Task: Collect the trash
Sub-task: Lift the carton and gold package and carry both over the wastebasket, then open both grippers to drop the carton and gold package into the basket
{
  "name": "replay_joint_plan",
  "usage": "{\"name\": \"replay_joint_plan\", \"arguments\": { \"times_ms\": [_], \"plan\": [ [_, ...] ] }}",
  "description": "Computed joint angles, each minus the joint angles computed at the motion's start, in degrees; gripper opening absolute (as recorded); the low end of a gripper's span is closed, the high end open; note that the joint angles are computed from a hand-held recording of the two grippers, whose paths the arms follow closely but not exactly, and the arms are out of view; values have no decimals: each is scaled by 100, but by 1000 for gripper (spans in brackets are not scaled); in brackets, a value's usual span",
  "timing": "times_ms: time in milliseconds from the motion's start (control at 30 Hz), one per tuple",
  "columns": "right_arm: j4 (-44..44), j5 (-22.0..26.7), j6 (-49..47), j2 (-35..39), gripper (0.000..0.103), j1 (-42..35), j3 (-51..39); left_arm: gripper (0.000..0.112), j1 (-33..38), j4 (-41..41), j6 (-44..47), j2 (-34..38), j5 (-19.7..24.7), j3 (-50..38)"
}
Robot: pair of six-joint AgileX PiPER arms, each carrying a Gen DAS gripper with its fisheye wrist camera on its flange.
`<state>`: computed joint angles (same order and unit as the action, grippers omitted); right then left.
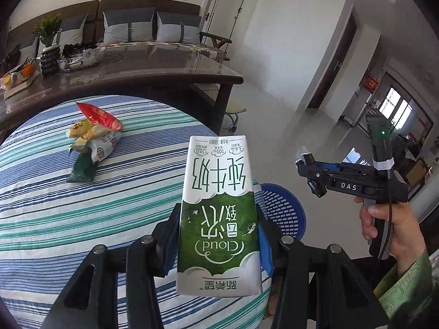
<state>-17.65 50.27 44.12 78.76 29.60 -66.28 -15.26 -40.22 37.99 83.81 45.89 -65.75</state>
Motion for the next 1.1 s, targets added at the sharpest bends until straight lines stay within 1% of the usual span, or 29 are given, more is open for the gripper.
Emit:
{"name": "replay_joint_plan", "arguments": {
  "times_ms": [67, 167, 267, 367, 433, 500, 633, 733, 867, 933, 967, 1000, 1033, 1100],
  "plan": [
    [228, 29, -389, -248, 43, -523, 261, 48, -669, 213, -477, 215, -216, -202],
    [574, -52, -990, -472, 43, -1311, 616, 48, -1530, 523, -1078, 648, -474, -608],
    [989, -333, -1605, -510, 43, -2077, 994, 48, -2259, 933, -1718, 1233, -717, -1109],
    [1266, -728, -2000, -460, 43, -2736, 1439, 48, -2695, 1196, -2187, 1887, -845, -1620],
    [1662, -949, -2456, -434, 44, -3244, 1726, 48, -2885, 1244, -2370, 2294, -908, -1884],
    [2088, -1022, -2971, -360, 44, -3718, 1849, 48, -3014, 1193, -2426, 2661, -974, -2100],
    [2701, -1117, -3706, -180, 44, -4358, 1893, 48, -3250, 1283, -2650, 3388, -971, -2672],
    [3066, -1141, -4127, -96, 44, -4663, 1937, 48, -3386, 1457, -2834, 3799, -968, -3022],
    [3342, -1196, -4484, 23, 44, -4928, 1970, 49, -3524, 1702, -3066, 4241, -912, -3485],
    [3419, -1260, -4526, 126, 47, -4990, 1948, 52, -3584, 1835, -3177, 4481, -975, -3711],
    [3493, -1304, -4581, 150, 50, -5029, 1961, 56, -3618, 1928, -3257, 4612, -989, -3844],
    [3557, -1338, -4633, 156, 62, -5075, 1991, 66, -3636, 2068, -3379, 4742, -931, -4014],
    [3496, -1377, -4502, 166, 68, -5033, 1997, 67, -3659, 2200, -3514, 4851, -900, -4159],
    [3494, -1384, -4463, 80, 68, -5108, 2026, 67, -3658, 2308, -3637, 4925, -819, -4306]
  ]
}}
